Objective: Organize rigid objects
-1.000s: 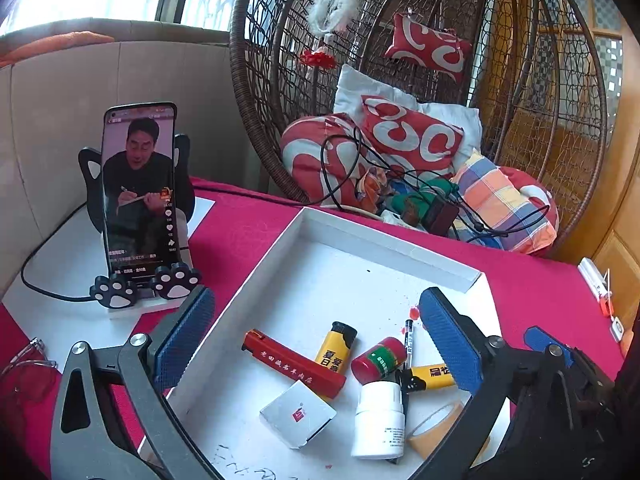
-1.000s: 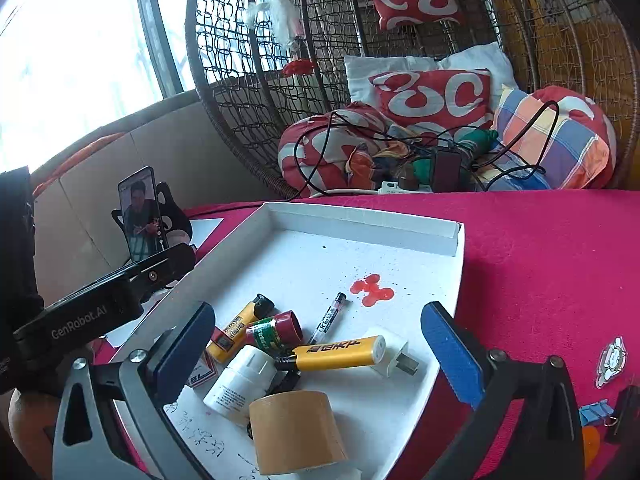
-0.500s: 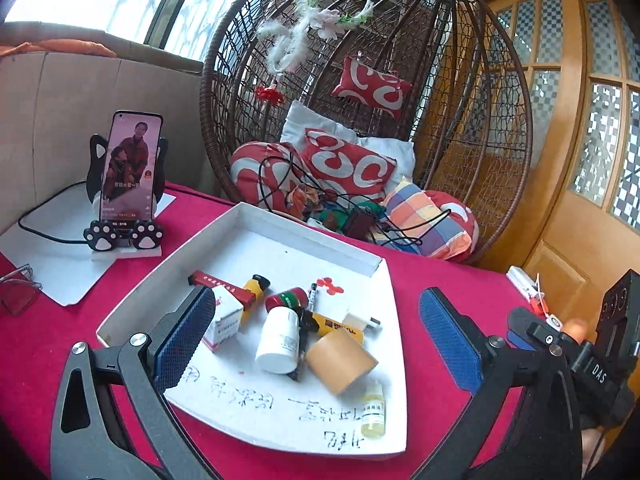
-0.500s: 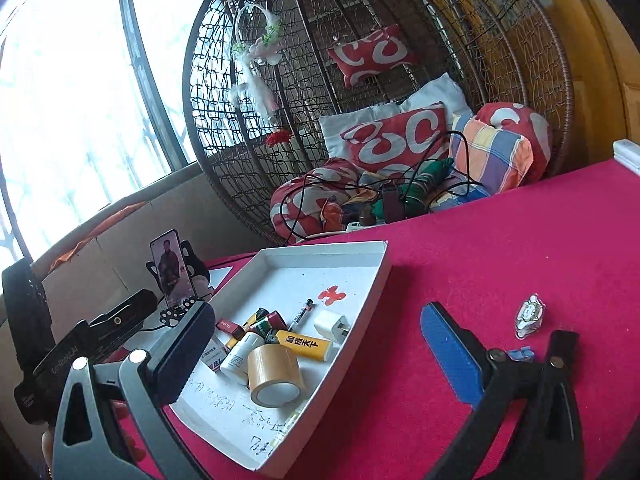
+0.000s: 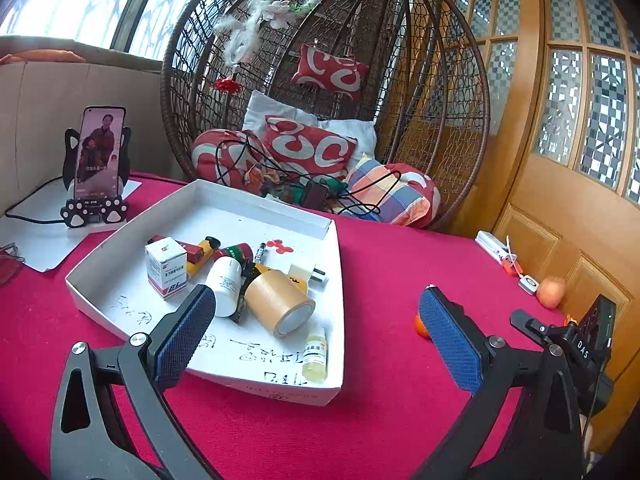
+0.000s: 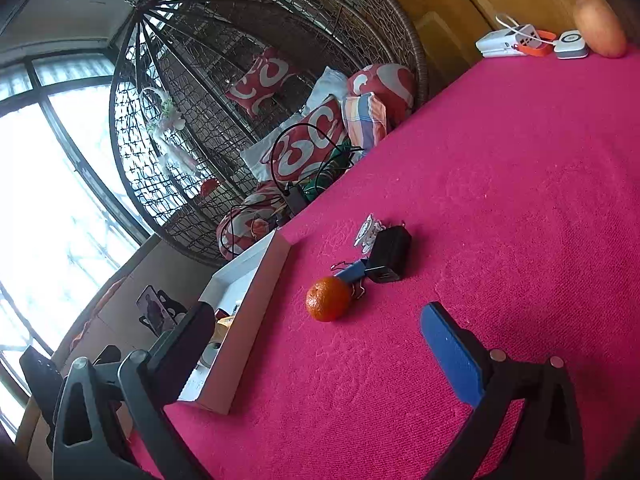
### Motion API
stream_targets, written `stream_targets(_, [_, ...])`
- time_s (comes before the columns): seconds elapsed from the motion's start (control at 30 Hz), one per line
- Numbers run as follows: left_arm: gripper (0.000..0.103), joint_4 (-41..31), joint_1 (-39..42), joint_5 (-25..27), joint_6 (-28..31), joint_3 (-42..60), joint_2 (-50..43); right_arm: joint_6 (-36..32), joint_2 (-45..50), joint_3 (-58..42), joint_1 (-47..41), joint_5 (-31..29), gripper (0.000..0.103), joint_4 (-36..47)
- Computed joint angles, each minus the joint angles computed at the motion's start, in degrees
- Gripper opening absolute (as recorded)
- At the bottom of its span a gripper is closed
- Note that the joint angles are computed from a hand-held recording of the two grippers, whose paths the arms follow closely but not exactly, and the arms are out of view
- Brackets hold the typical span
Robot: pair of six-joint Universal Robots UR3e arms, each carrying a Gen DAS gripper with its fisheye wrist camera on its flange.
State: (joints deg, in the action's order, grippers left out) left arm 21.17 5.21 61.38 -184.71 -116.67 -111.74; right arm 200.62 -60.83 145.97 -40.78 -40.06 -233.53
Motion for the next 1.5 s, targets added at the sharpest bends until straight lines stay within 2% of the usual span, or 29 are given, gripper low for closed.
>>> stream_targets(0.13, [0.103, 0.40, -0.92, 0.64, -0.72, 0.05, 0.41, 0.19, 1.50, 1.56, -1.23, 1.91, 0.103, -4.42])
stream_targets(0.47, [0.103, 1.39, -0.72, 0.15, -1.69, -1.36, 1.73, 1.46, 4.18, 2.97, -3.25, 3.48, 0.103, -8.25])
stream_targets(0.7, [0.103, 1.35, -0.33, -0.53, -1.47, -2.77, 3.23, 0.94, 3.81, 2.16, -3.30, 3.72, 0.103, -5.06])
stream_targets(1.13, [0.103, 5.53, 3.85, -6.64, -1.84, -9.63, 9.78, -0.39, 1.13, 1.46, -1.26, 1.67, 0.103, -0.46])
stream_targets(1.5, [0.103, 4.27, 3.50, -7.98, -2.53, -8.45, 9.69, -0.95, -0.24, 0.76, -0.14, 0.20, 0.103, 2.34])
